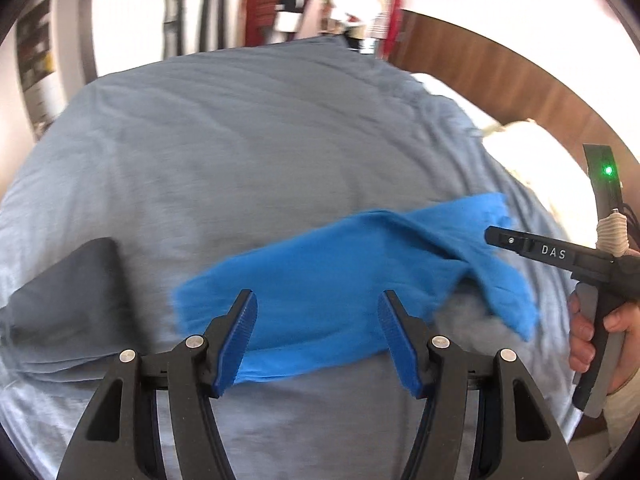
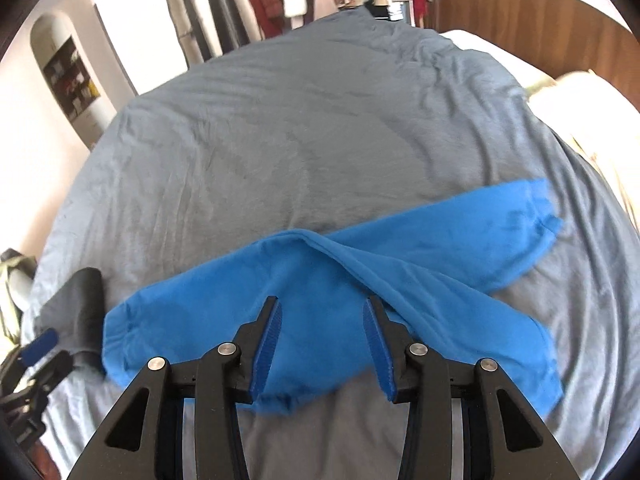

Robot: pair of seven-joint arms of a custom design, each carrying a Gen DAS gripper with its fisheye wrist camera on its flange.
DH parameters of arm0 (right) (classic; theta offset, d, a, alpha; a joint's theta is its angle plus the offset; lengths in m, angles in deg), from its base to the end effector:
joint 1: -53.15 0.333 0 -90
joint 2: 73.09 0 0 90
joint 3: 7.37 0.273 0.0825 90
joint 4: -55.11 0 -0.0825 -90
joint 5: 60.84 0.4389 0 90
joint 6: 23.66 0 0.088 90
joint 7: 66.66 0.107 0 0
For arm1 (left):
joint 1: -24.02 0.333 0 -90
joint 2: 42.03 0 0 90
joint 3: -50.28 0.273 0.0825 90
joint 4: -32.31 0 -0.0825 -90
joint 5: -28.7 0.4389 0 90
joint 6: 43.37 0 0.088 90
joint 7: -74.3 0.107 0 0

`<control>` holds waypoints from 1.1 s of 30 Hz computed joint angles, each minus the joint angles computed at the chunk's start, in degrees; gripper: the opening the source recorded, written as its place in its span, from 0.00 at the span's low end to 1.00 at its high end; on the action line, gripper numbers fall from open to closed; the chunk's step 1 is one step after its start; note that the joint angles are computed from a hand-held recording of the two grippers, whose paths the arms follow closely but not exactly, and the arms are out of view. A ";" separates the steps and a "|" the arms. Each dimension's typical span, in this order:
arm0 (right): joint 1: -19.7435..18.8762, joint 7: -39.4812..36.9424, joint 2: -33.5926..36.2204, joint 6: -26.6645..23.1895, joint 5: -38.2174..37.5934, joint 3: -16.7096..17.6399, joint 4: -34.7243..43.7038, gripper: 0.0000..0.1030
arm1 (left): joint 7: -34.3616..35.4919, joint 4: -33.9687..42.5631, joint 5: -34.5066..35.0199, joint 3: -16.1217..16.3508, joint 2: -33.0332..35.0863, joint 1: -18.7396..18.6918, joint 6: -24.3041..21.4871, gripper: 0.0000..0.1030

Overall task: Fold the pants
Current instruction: 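Open both grippers and release the folded waistband onto the pants, then grasp the pant leg cuff with the left gripper while the right gripper grasps beside it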

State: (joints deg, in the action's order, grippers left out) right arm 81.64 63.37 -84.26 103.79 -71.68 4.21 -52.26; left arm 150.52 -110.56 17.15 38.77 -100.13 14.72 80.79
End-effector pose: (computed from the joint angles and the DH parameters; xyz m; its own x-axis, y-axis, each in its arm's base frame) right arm 0.4616 0.3914 0.6038 0.1231 -0.9811 -0.1493 -0.8492 -0.0263 -0.5274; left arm 0.3504 -0.1588 0.6342 -0.0944 -0.9793 0.1790 -0.7986 -0.0328 -0.6010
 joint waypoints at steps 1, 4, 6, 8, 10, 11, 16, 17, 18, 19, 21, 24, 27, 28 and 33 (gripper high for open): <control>-0.19 0.27 -1.73 0.11 0.27 -0.32 -1.51 0.41 | 0.06 0.62 -0.38 -0.48 0.94 -0.60 0.54 0.59; -1.15 1.48 -7.40 0.87 0.16 -0.98 -6.86 0.41 | 0.06 3.47 -0.63 -2.69 4.83 -2.38 2.39 0.59; -1.88 1.63 -11.37 1.39 1.03 -1.94 -10.69 0.41 | -1.20 5.77 -0.24 -4.39 7.62 -3.08 3.24 0.58; -2.42 0.95 -15.08 2.29 2.18 -2.95 -14.50 0.41 | -3.46 9.16 0.42 -6.32 11.20 -3.58 2.78 0.58; -3.00 -0.87 -18.55 3.09 3.42 -4.36 -18.02 0.41 | -6.56 11.83 0.80 -7.75 14.10 -4.22 2.59 0.58; -3.19 -1.85 -19.97 3.26 4.28 -5.09 -19.37 0.41 | -8.46 12.86 0.10 -8.33 15.89 -4.99 3.75 0.58; -5.23 -4.45 -25.71 2.00 8.84 -8.01 -25.47 0.41 | -12.70 14.39 -1.37 -9.14 23.07 -9.16 8.10 0.49; -5.84 -4.11 -26.62 1.83 9.05 -7.98 -26.62 0.41 | -11.87 13.98 -2.24 -8.76 24.32 -10.65 9.63 0.49; -6.57 -3.58 -28.23 2.15 8.95 -7.91 -28.68 0.41 | -11.02 13.78 -2.87 -8.35 25.27 -11.85 10.70 0.49; -7.37 -2.89 -29.41 2.14 8.22 -7.35 -30.08 0.41 | -9.83 14.27 -3.63 -8.03 26.99 -13.07 11.43 0.48; -9.10 -1.00 -32.58 1.89 5.85 -5.91 -33.32 0.41 | -7.30 15.61 -5.94 -7.11 30.38 -15.34 12.02 0.44; -9.64 0.65 -35.61 0.85 4.98 -6.14 -36.42 0.41 | -5.98 17.59 -8.61 -6.88 34.03 -17.20 12.18 0.44; -8.90 -1.00 -37.17 0.58 6.43 -8.57 -39.14 0.39 | -6.47 19.38 -11.52 -6.93 37.13 -18.49 11.76 0.40; -8.77 -1.85 -37.25 0.62 6.92 -9.22 -39.58 0.39 | -6.83 19.82 -12.65 -6.89 38.02 -18.79 11.94 0.39; -8.15 -9.20 -35.14 2.61 9.88 -12.59 -40.09 0.31 | -9.89 22.91 -11.81 -7.84 42.23 -18.47 10.79 0.36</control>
State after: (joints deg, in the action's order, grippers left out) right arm 73.49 54.17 -119.40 106.40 -61.80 -8.38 -92.34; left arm 140.63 -87.65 5.33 30.93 -57.89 -3.75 91.58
